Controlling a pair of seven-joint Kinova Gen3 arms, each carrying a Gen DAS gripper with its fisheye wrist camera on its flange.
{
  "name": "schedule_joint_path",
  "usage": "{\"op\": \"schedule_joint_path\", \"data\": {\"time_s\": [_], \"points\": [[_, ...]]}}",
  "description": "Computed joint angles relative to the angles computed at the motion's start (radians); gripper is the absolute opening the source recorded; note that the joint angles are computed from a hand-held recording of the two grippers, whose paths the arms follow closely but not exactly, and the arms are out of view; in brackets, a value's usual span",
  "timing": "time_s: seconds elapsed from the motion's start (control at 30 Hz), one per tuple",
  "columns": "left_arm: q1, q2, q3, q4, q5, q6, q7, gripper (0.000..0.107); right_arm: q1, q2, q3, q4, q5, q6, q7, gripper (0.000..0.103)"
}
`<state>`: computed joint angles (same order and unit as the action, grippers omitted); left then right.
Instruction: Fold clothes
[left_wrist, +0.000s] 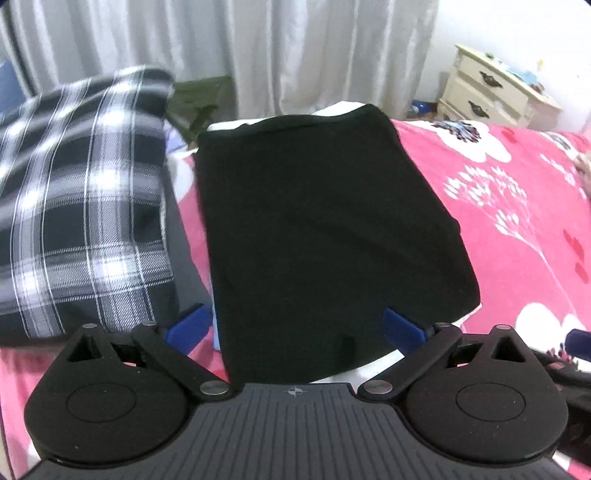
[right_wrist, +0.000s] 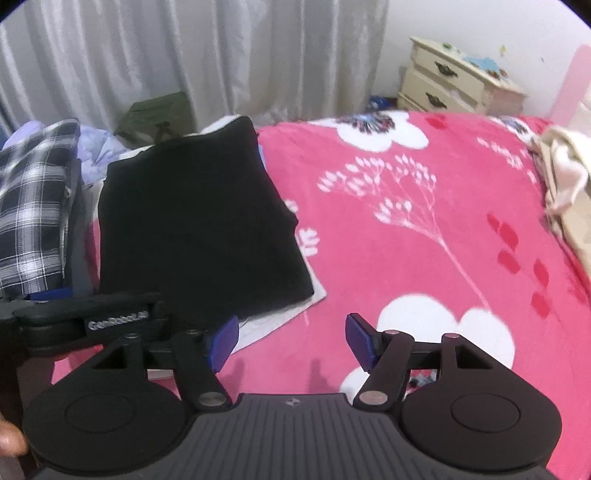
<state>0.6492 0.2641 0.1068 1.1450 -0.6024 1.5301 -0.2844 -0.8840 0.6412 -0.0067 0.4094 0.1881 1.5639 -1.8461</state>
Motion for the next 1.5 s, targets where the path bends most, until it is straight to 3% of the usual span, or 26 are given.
{"op": "schedule_joint_path", "data": {"time_s": [0.23, 1.5], "points": [[-0.015, -0.018, 0.000, 0.028, 0.000, -0.037, 0.051, 0.101, -0.033, -0.015, 0.003, 0.061, 0.037, -0.011, -0.026, 0.067], [-0.071, -0.050, 0.013, 0.070, 0.036, -0.088, 0.059, 0.102, -0.042, 0.045, 0.026, -0.067, 0.027, 0.063, 0.015, 0.069]]}}
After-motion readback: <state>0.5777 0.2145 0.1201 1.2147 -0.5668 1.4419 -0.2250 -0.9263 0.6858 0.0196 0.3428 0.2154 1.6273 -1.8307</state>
